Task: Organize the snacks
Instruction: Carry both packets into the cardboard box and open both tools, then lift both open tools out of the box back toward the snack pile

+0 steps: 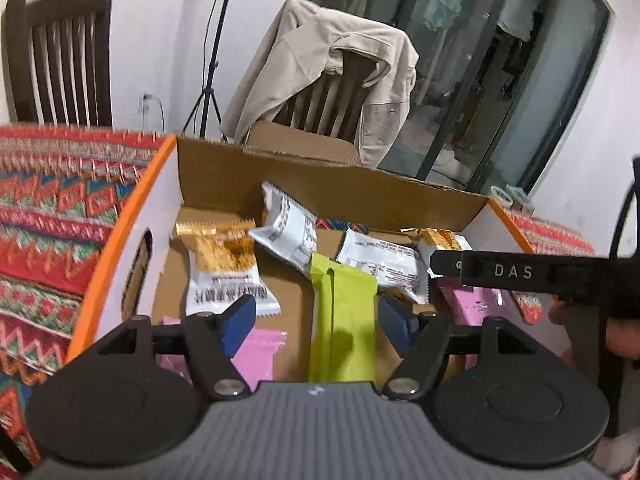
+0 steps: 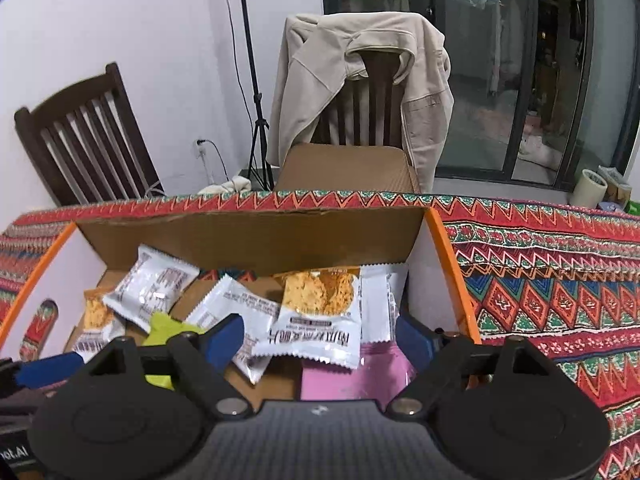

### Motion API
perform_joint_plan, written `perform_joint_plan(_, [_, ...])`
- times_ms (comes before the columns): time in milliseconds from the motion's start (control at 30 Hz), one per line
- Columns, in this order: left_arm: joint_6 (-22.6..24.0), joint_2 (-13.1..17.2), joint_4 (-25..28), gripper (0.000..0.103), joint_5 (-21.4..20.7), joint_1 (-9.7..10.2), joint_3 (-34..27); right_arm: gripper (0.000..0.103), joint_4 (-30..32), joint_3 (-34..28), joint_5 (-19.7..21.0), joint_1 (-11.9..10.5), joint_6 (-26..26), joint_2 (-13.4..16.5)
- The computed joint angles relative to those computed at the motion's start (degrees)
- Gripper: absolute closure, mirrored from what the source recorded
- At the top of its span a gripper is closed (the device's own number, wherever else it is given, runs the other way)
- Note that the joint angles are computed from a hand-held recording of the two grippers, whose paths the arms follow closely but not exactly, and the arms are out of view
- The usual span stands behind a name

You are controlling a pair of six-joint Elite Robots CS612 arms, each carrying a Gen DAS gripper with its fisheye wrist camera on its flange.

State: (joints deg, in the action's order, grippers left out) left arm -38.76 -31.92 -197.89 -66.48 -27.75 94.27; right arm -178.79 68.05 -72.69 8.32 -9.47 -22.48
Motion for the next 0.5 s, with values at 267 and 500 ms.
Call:
perform_joint_plan(267, [7.0, -4.9, -3.8, 0.03, 7.6, -3.25, 6.0, 0.02, -6.0, 5.6, 4.8, -1.9, 4.1, -2.9])
perform_joint_plan(500, [13.5, -10.0, -14.1, 0.023, 19.8, -9.28, 15.6, 0.018, -16.8, 17.1, 8.4, -4.9, 0.5, -9.7])
